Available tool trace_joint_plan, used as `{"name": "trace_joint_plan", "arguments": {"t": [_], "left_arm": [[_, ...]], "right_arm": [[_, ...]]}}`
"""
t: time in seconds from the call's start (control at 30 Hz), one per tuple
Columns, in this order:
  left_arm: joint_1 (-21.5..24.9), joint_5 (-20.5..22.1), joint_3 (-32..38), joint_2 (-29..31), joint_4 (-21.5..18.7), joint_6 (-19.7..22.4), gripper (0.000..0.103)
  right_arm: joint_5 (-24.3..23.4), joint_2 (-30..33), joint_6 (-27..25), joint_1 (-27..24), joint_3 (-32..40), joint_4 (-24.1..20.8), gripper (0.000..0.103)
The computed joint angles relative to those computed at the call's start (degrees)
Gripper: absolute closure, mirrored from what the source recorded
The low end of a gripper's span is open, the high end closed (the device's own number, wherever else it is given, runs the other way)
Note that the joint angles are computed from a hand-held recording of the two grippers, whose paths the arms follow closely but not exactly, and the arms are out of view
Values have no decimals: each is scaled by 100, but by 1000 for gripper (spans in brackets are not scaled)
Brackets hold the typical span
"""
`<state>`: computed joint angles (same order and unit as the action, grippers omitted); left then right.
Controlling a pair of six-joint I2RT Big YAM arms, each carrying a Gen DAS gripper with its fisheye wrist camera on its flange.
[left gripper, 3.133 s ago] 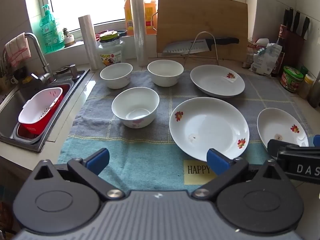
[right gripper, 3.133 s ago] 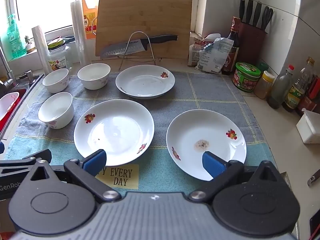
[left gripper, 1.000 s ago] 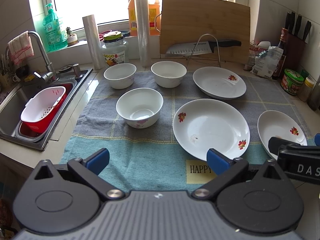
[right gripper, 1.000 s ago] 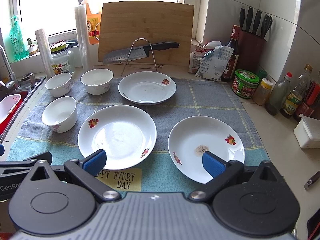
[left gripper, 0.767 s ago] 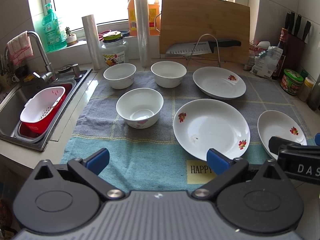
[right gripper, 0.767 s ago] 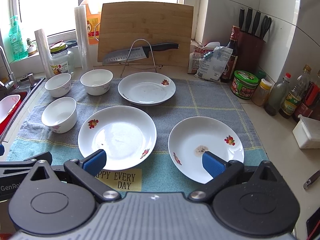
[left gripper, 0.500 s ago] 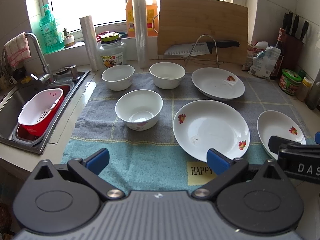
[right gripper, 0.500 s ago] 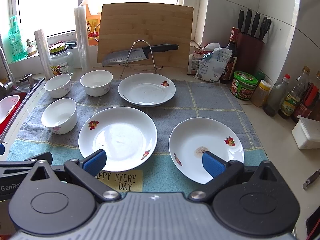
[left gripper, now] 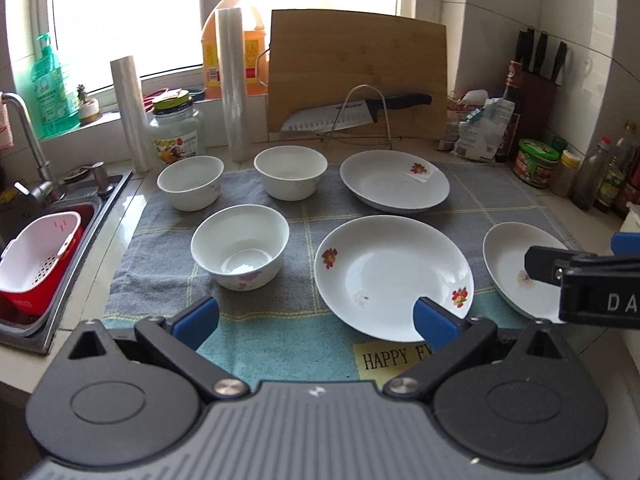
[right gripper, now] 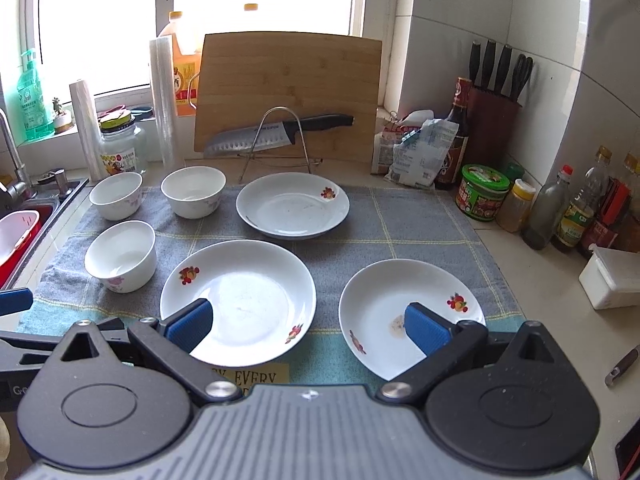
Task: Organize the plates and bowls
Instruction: 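Move the right gripper down onto the rim of the brown-stained white plate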
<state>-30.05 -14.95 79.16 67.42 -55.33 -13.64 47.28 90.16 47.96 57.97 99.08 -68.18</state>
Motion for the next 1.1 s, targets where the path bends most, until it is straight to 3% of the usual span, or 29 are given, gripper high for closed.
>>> {"name": "trace_joint_plan", "arguments": {"t": [0.13,0.3,0.5,0.83,1.1], "left_arm": [[49,452,-196,-73,385,339,1],[90,1038,-306,-56,689,468,1],[-10,1293,-238,146,790,542,1],[-544,986,-231,520,1488,478,1],[-980,1092,84,1230,1573,479,1]], "right_arm": [[167,-102,167,18,-138,-80,0],[269,-254,537,-80,-325,-326,0],[307,-483,665,-249,-643,-320,0],[-228,-1135,-205,-946,-1527,611,0],[-1184,-1512,-1047,-1863,-2188,1451,0]]}}
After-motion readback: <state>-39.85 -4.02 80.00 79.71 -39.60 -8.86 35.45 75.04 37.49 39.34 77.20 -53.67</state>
